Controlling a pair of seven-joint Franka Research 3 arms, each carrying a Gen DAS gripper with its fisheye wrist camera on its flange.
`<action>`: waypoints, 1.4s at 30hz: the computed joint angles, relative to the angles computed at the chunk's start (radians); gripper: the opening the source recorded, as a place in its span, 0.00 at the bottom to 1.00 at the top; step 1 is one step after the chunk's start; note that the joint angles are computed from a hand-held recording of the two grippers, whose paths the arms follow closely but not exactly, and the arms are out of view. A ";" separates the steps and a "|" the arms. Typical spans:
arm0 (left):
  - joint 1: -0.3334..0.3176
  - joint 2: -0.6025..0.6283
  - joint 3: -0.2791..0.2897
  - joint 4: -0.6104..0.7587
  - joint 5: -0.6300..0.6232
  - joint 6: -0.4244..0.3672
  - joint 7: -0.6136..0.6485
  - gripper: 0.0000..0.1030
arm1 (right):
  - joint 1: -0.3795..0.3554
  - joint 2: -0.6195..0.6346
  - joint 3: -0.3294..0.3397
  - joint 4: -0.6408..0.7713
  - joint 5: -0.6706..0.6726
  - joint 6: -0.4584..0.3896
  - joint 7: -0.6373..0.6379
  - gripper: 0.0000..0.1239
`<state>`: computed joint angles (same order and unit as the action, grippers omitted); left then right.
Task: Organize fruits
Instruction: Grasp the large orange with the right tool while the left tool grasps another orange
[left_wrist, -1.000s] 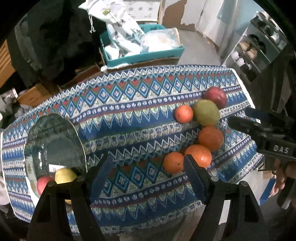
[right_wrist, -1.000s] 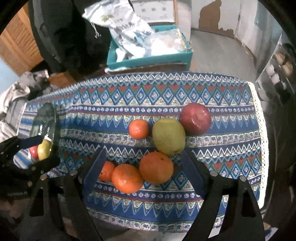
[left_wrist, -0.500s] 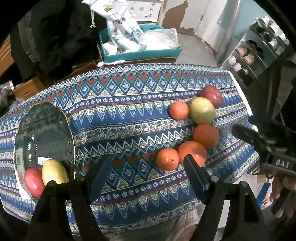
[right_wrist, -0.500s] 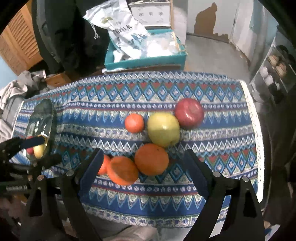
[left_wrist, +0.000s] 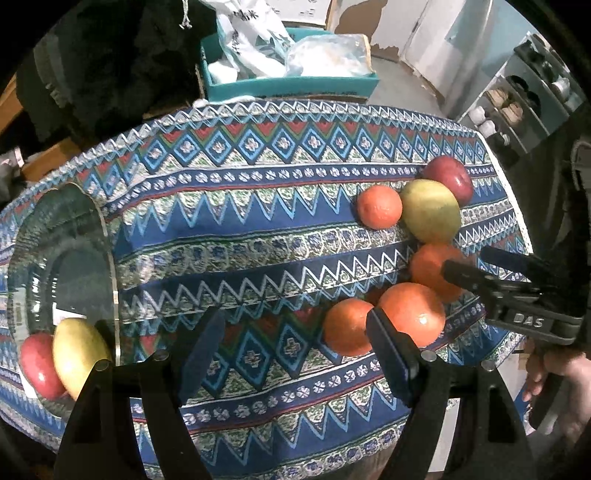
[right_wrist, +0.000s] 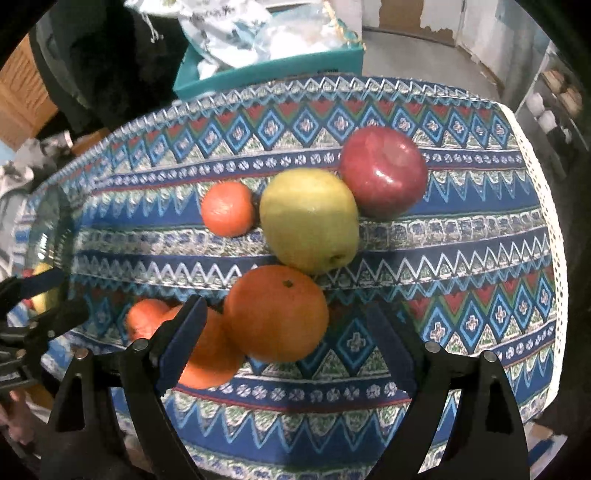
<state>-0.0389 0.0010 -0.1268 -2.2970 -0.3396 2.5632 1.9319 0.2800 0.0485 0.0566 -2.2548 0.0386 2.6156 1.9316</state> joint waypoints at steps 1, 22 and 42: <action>-0.001 0.009 -0.001 0.005 -0.013 -0.006 0.010 0.78 | -0.003 0.008 0.001 0.002 0.032 0.004 -0.017 0.71; 0.036 0.092 -0.044 0.053 -0.104 -0.039 0.158 0.78 | 0.000 0.087 -0.005 0.045 0.142 -0.025 -0.094 0.56; -0.030 0.106 -0.063 -0.019 0.055 0.072 0.217 0.78 | -0.019 -0.098 0.007 -0.092 0.086 0.033 -0.010 0.56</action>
<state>-0.0686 0.1072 -0.1898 -2.3157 -0.2843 2.6357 2.1490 0.2614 -0.0493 0.0640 -2.3467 0.1244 2.6489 1.9212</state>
